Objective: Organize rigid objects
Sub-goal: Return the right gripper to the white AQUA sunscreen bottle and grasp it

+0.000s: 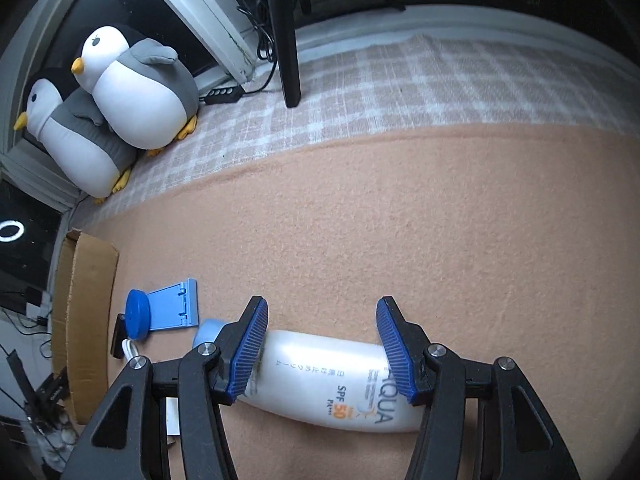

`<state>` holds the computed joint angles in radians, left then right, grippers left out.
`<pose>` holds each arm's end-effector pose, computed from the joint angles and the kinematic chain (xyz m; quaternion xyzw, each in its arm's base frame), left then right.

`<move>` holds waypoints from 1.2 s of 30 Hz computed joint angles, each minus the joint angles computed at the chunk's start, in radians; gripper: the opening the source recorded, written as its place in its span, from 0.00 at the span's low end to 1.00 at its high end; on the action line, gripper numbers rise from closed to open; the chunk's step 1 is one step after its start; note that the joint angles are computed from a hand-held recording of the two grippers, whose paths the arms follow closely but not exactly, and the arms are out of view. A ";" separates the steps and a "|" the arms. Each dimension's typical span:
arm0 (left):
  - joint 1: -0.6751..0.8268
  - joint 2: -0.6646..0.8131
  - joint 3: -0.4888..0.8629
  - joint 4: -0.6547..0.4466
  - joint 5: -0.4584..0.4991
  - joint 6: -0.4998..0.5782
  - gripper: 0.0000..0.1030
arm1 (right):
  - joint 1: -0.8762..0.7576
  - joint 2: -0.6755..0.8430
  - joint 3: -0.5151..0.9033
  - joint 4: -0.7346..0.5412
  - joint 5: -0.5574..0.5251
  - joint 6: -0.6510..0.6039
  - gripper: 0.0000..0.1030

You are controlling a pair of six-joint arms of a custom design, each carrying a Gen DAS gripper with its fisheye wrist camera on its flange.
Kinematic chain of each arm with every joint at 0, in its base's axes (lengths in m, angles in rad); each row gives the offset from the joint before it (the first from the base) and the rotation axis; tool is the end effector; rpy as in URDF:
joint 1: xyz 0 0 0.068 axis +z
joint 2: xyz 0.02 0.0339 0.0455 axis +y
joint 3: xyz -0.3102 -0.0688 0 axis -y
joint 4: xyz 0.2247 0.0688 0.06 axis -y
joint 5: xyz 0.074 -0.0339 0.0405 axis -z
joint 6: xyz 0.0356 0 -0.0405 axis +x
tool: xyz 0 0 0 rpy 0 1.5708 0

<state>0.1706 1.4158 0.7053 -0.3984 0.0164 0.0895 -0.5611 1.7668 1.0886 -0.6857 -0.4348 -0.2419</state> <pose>0.2272 0.0385 0.2208 -0.0376 0.9727 0.0218 0.2280 0.2746 -0.1548 0.2195 0.1324 0.9624 0.1581 0.1767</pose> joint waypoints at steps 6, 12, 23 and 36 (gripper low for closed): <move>-0.003 0.000 -0.001 0.000 -0.002 -0.002 0.39 | -0.068 -0.014 -0.018 -0.077 -0.079 -0.063 0.51; -0.005 -0.001 -0.001 0.001 -0.004 -0.005 0.39 | -0.122 -0.067 -0.087 -0.126 -0.118 -0.138 0.51; -0.001 0.001 0.004 -0.003 -0.002 -0.002 0.39 | 0.075 -0.303 -0.325 0.163 0.093 -0.112 0.60; 0.004 0.002 0.005 -0.003 0.000 0.001 0.39 | 0.252 -0.293 -0.421 0.411 0.285 -0.028 0.60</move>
<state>0.1746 1.4177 0.7104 -0.4016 0.0160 0.0901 -0.3087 1.4737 0.6671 -0.2744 -0.1494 -0.2696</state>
